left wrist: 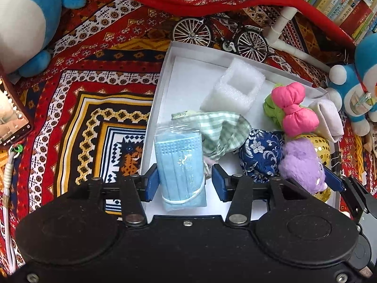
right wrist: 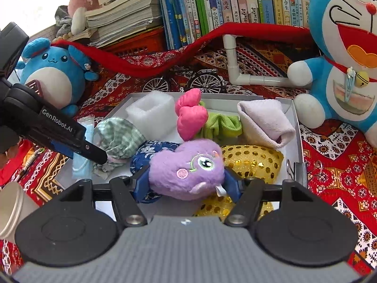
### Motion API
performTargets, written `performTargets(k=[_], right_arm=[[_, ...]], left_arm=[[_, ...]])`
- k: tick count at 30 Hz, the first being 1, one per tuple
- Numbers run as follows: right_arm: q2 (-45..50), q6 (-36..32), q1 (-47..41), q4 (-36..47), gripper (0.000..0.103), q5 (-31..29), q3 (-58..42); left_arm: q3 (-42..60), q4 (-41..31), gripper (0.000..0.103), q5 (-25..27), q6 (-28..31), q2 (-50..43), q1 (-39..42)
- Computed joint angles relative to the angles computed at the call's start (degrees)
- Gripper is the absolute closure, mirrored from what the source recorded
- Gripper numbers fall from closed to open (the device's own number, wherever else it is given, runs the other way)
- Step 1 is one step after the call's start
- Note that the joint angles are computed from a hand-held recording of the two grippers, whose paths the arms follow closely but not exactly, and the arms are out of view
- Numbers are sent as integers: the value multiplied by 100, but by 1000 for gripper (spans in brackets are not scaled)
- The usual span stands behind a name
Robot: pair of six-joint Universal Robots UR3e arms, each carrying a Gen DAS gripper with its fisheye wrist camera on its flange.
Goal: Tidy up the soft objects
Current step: 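Open both tools to drop the mask packet and purple plush into the tray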
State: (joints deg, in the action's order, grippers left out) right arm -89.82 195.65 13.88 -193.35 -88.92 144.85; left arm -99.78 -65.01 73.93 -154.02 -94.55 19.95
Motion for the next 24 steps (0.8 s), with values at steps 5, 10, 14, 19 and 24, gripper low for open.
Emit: performTargets(k=[5,10,14,19,24], right_arm=[[-76,-49,122,121,26,-71,4],[-183,-29,161,256,22,-49,8],[-323,-22,195,388,20,-47,24],[-545,-31,261,612,19,-85,17],[-735,-56,354,784,18,-187,-18]], left_arm=[[-44,-147,51,-67,44,103,108],[-134,-270,43,-122,136,275,171],[-191,-352,41,-158,188,396,233],[-302,-448,38,-237,304,616,344],[-533,-459,37,-347,522,1018,511]])
